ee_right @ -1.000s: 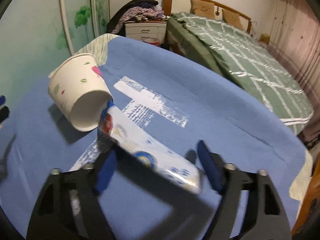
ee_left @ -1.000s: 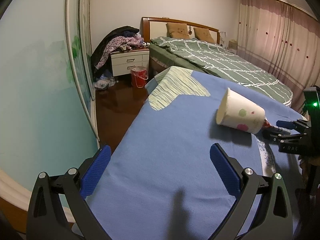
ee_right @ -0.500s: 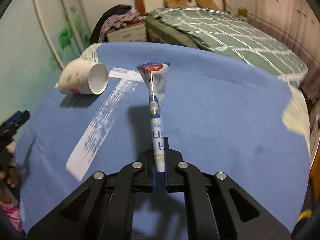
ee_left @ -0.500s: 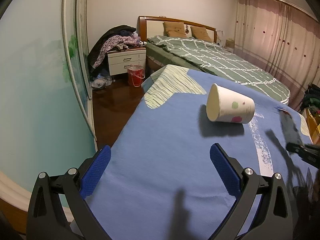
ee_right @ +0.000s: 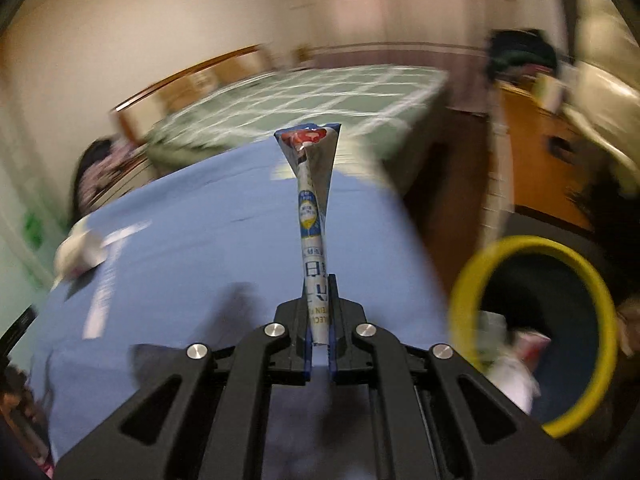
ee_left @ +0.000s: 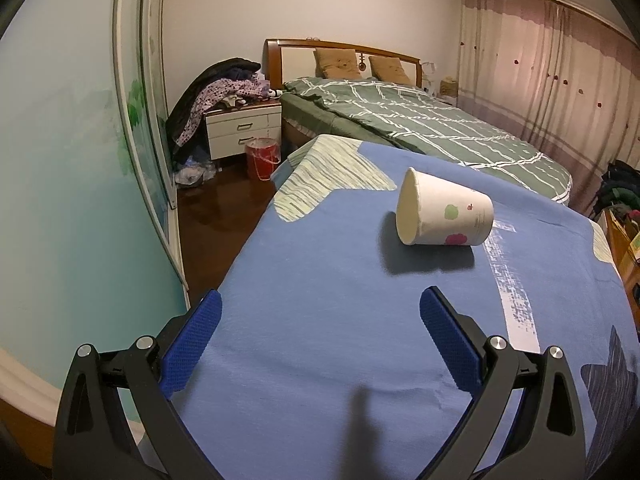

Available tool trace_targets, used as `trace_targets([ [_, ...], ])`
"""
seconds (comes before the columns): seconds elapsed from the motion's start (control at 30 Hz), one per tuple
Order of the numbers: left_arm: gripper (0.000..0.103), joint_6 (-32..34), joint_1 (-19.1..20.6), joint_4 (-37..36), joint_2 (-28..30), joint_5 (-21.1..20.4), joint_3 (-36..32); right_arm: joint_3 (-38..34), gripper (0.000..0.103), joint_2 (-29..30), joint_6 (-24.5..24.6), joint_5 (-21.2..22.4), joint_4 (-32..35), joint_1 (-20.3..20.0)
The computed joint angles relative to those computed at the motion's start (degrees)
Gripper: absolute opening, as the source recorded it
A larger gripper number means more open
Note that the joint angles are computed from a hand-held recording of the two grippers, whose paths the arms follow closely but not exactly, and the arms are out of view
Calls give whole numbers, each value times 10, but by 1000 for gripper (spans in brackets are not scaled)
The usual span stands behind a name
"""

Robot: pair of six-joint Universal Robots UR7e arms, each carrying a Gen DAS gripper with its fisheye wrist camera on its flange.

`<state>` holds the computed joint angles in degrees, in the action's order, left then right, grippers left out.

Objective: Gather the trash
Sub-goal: 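Carry the toothpaste tube over the yellow bin and open the right tool, then grasp the white leaf-print paper cup with the left tool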

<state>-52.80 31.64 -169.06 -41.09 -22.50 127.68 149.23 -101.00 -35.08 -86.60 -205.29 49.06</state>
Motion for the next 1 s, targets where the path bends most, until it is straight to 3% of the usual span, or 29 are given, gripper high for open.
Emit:
trace_targets([
  [0.1, 98, 0, -1, 2, 0, 2, 0, -3, 6, -62, 33, 40, 29, -98],
  [0.23, 98, 2, -1, 5, 0, 5, -1, -10, 7, -88, 56, 77, 57, -187],
  [0.33, 98, 0, -1, 11, 0, 5, -3, -19, 9, -92, 77, 94, 87, -224],
  [0.4, 98, -2, -1, 14, 0, 6, -4, -19, 18, -105, 89, 118, 109, -249],
  [0.47, 98, -1, -1, 14, 0, 6, -4, -15, 56, -105, 107, 113, 88, -255],
  [0.53, 98, 0, -2, 16, 1, 9, -4, -3, 62, -104, 113, 121, 51, -261],
  [0.63, 98, 2, -4, 18, 3, 10, -6, 9, 69, -85, 106, 99, -3, -240],
  [0.73, 98, 16, -4, 17, 7, 5, -12, 16, 71, -63, 94, 57, -50, -206],
  [0.83, 98, 20, -1, 33, 11, -18, -27, 26, 83, -24, 69, 5, -142, -162],
  [0.93, 98, 43, -5, 49, 17, -44, -52, 41, 92, 2, 49, -4, -219, -152],
  [1.0, 98, 54, -8, 56, 23, -43, -72, 49, 93, 0, 42, 13, -227, -153],
])
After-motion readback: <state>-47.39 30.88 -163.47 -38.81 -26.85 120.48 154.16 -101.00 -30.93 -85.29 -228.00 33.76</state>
